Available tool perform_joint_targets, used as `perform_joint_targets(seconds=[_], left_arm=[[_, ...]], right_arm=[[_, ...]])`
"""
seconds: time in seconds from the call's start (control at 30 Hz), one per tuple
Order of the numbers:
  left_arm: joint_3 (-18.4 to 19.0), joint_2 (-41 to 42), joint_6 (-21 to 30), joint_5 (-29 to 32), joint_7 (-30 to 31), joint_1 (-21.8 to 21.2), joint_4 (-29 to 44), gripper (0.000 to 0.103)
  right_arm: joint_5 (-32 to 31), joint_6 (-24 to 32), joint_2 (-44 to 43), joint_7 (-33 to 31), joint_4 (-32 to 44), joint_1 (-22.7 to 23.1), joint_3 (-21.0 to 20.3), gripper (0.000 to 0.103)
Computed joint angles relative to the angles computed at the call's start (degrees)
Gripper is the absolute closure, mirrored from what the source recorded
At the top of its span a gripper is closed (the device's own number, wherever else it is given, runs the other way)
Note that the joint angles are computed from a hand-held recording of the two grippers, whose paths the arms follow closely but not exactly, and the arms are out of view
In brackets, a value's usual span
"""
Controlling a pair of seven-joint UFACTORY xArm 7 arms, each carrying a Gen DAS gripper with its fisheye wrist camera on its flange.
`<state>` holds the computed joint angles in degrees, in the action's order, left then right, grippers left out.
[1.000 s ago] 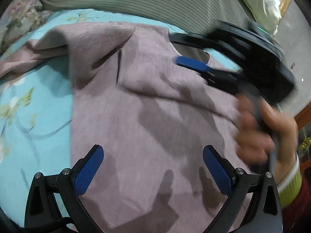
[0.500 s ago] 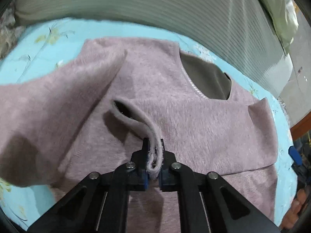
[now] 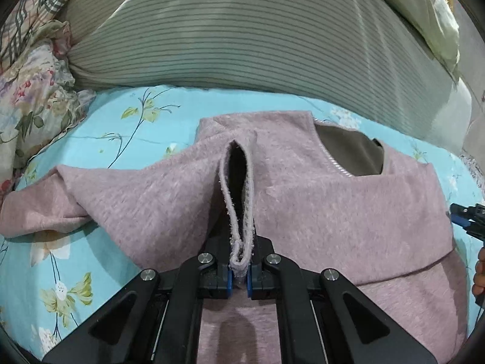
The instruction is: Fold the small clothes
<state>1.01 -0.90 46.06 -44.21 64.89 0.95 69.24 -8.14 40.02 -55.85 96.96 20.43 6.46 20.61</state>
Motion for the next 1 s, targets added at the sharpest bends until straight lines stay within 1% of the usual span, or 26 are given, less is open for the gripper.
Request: perform_joint_targets(seconds=[0.07, 0.13, 0.17, 0.27, 0.3, 0.33, 0.37, 0.4, 0.43, 0.47, 0.57, 0.63, 0.7, 0.73, 0.77, 0.8, 0.83, 0.87, 0.9, 0.93, 0.97, 1.0], left_arm=[[0.15, 0.64, -1.43, 0.99, -1.23, 0.27, 0.05, 0.099], [0.49, 1.73, -0.69, 1.2, -2.29, 0.96, 1.63, 0.099], [0.32, 1.98, -1.22, 1.25, -2.7, 1.09, 1.88, 0.099], [-0.48, 1.76, -5.42, 1.86, -2.85, 0.82, 0.94, 0.099], [-0.63, 1.7, -6.06, 2.06, -3.19, 0.7, 0.75, 0.099], [-0.73, 1.72, -6.12, 2.46, -3.88, 0.6, 0.73, 0.099], [-0.73, 1.6, -5.65, 2.3, -3.91, 0.6, 0.63, 0.099], [-0.74, 1.39, -5.18, 1.95, -3.64, 0.58, 0.55, 0.099], [-0.78, 0.88, -5.02, 1.53, -3.1, 0.49, 0.12, 0.099], [-0.8, 0.06, -4.98, 0.8, -2.02, 0.32, -0.56, 0.099], [-0.44, -1.21, -3.34, -0.39, 0.01, -0.33, -1.38, 0.099], [-0.75, -1.74, -4.95, 0.53, 0.07, -1.17, -2.7, 0.099], [-1.1, -1.11, -6.76, 2.57, -1.6, -1.95, -3.44, 0.099], [-1.09, -0.48, -6.69, 3.2, -2.21, -2.13, -3.23, 0.099], [-1.12, 0.13, -6.73, 3.8, -2.62, -2.23, -3.08, 0.099], [-1.25, 0.59, -7.13, 4.64, -3.02, -2.3, -3.13, 0.098], [-1.35, 1.08, -7.2, 5.75, -3.34, -2.31, -3.13, 0.098], [-1.39, 1.26, -6.88, 6.06, -3.22, -2.23, -3.08, 0.098], [-1.44, 1.36, -6.72, 6.06, -2.7, -2.13, -3.14, 0.098], [-1.52, 1.18, -7.11, 5.74, -1.81, -2.08, -3.6, 0.098], [-1.6, 1.02, -7.41, 5.64, -1.35, -2.09, -3.97, 0.098], [-1.65, 0.97, -7.45, 5.73, -1.31, -2.13, -4.16, 0.098]], right_arm=[[0.07, -3.6, 2.43, -0.39, -0.7, -0.14, -0.52, 0.056], [-0.49, -5.03, 3.18, -0.42, -0.78, -0.64, -0.13, 0.056], [-0.68, -5.62, 3.46, -0.58, -0.73, -0.79, -0.18, 0.056], [-0.63, -8.15, 2.91, 0.06, -2.02, -1.12, -0.14, 0.056], [-0.81, -8.93, 2.94, 0.01, -2.34, -1.26, -0.03, 0.056], [-0.96, -8.79, 2.97, -0.24, -2.23, -1.22, 0.15, 0.065], [-1.15, -8.79, 2.98, -1.34, -2.05, -0.69, -0.24, 0.083], [-1.06, -8.25, 2.42, -1.65, -1.91, -0.51, -0.37, 0.096], [-2.99, -6.89, 2.57, -1.0, -0.99, -0.29, -0.77, 0.096], [-2.53, -3.13, 0.76, -2.56, 0.34, -1.73, 0.78, 0.096], [-4.32, 6.04, -1.8, -4.16, 3.37, -2.77, 1.25, 0.097], [-4.2, 6.87, -0.69, -4.81, 3.72, -3.02, 0.36, 0.097], [-3.82, 8.26, 2.92, -6.53, 4.61, -2.75, -0.4, 0.097], [-3.94, 8.95, 4.07, -6.88, 5.15, -2.7, -0.37, 0.096], [-4.0, 10.93, 5.59, -7.21, 6.24, -2.66, -0.06, 0.096], [-4.14, 13.25, 6.35, -6.92, 7.39, -2.72, 0.36, 0.096], [-4.65, 17.31, 6.66, -6.36, 9.17, -2.96, 1.31, 0.096], [-5.77, 20.9, 6.81, -5.2, 11.18, -3.33, 2.89, 0.093], [-7.08, 22.67, 6.48, -3.64, 12.59, -3.49, 4.42, 0.09], [-7.69, 22.05, 5.93, -2.84, 13.35, -3.98, 5.94, 0.09], [-10.05, 19.02, 7.06, -1.79, 13.9, -2.08, 5.55, 0.09], [-10.21, 16.09, 8.36, -3.04, 14.06, -1.56, 5.29, 0.084]])
